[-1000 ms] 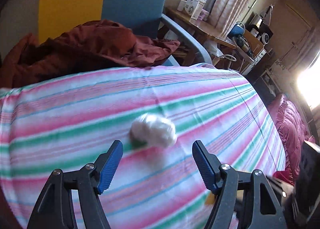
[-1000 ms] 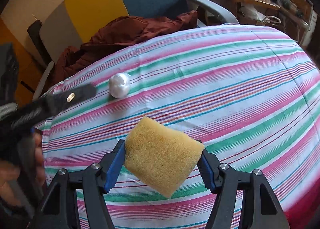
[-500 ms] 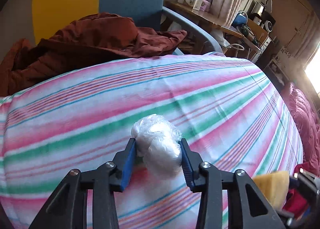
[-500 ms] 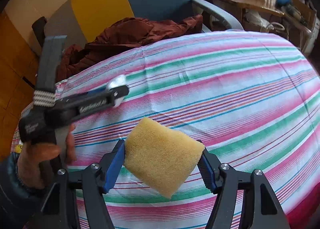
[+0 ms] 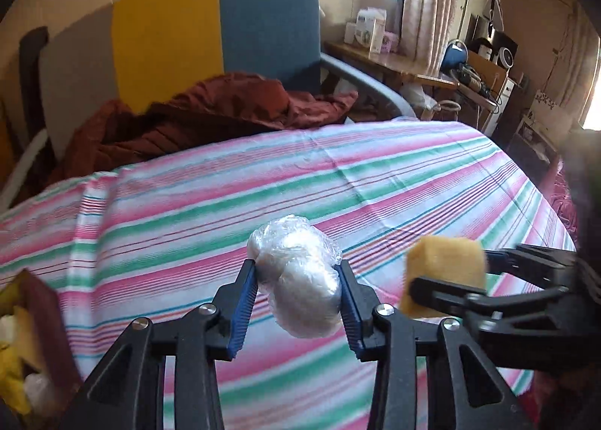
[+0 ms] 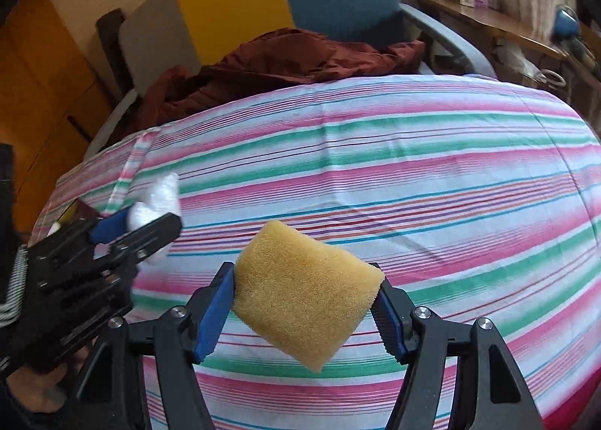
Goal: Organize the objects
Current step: 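Grasp the white foil-wrapped ball with the left tool, then carry the foil ball over the tray with the left tool while the right tool carries the sponge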
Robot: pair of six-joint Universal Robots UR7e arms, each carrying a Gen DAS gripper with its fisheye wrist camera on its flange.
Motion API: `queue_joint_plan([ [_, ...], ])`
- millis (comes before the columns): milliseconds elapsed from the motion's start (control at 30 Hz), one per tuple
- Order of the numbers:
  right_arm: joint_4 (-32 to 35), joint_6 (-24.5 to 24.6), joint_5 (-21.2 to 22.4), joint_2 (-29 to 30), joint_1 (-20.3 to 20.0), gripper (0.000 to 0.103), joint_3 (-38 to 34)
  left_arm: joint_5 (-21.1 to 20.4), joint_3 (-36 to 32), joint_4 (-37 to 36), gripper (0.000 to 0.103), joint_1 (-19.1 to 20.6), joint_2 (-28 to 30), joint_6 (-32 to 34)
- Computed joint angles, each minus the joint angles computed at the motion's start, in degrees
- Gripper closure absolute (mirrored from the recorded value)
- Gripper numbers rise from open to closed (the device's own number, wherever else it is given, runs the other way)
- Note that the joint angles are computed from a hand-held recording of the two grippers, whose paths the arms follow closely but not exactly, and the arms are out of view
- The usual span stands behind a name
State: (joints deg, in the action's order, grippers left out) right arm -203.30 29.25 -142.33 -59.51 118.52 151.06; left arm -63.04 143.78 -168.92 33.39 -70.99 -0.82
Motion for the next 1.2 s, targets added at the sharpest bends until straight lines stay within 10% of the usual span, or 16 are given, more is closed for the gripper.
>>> queue_joint_plan([
  [700,1.52,-3.59,1.26,8.62,2.66,0.034,-5.8,8.76,6.36,27.42,0.061,-7.08,-34.79,-8.38],
  [1200,11.45,5.04,1.6,10.74,7.88,0.035,-11.29,11.61,5.36,41.83,0.061,-5.63,-50.5,-9.57],
])
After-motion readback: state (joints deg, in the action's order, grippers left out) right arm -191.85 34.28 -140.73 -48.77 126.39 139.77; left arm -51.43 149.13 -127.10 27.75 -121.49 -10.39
